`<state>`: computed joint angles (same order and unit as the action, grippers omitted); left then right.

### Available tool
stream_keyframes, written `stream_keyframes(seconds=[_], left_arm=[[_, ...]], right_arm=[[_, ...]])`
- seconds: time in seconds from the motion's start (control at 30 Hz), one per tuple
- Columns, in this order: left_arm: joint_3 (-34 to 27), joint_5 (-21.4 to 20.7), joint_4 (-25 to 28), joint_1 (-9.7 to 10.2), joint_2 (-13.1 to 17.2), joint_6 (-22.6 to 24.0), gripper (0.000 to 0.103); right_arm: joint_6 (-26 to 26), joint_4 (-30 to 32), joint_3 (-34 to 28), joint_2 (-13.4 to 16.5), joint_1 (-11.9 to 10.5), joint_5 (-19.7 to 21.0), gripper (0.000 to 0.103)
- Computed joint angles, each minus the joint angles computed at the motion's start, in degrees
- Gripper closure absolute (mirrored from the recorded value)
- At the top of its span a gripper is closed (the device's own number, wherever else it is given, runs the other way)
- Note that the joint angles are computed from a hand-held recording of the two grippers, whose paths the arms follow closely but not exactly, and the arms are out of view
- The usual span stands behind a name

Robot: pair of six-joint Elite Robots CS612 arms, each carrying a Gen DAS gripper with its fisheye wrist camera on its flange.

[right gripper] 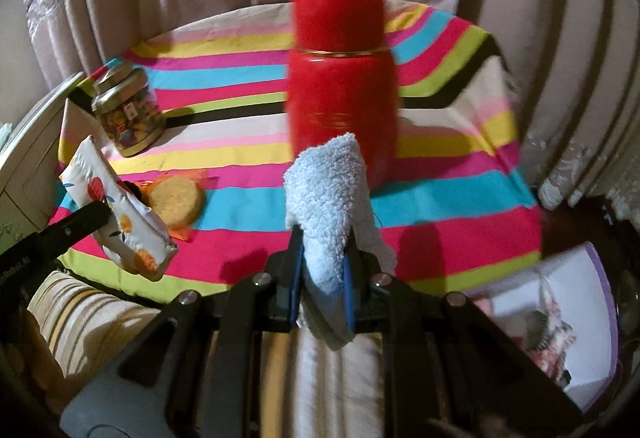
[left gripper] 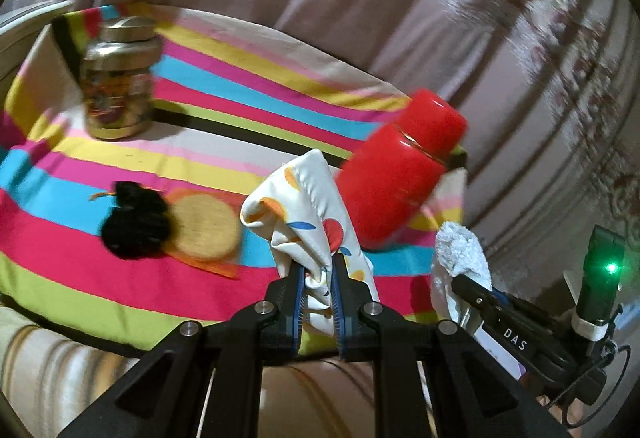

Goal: Organize soft objects
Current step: 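Carry the floral pouch and white towel into the white box and open both tools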

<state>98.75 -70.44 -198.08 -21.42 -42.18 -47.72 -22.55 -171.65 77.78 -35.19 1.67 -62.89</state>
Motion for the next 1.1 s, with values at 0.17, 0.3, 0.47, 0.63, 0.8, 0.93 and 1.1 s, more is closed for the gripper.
stream_keyframes(seconds=[0.17,0.3,0.47,0.63,0.8,0.93,1.1], left_arm=[[-2.6,-2.72,1.37,-1.31,0.64,3.22,0.09],[-4.67,-5.06,2.52,-2.29,1.25,5.64,0.09],[-7.41,-9.28,4.92,-3.01,2.3,7.69,0.09],[-9.5,-13.11,7.21,-3.59,3.06,9.98,0.09],[-11.22,-16.2,9.23,-4.28,3.67,12.45,0.09],[-13.0,-18.71,11.28,-4.81,4.36,14.47,0.09],[-14.82,-22.12,12.49,-4.94,5.28,16.92,0.084]], right_arm=[[2.84,-1.39,0.79,-0.44,-2.36,-1.22,0.083],[4.87,-2.05,0.94,-0.55,-4.02,-2.58,0.083],[7.09,-3.15,1.22,-0.49,-5.87,-4.85,0.083],[8.06,-3.67,1.28,-0.29,-7.06,-6.92,0.083],[9.0,-3.63,1.35,-0.05,-7.91,-9.17,0.083],[9.53,-3.69,1.42,0.04,-8.27,-10.96,0.083],[9.69,-3.82,1.44,0.02,-8.55,-11.71,0.079]])
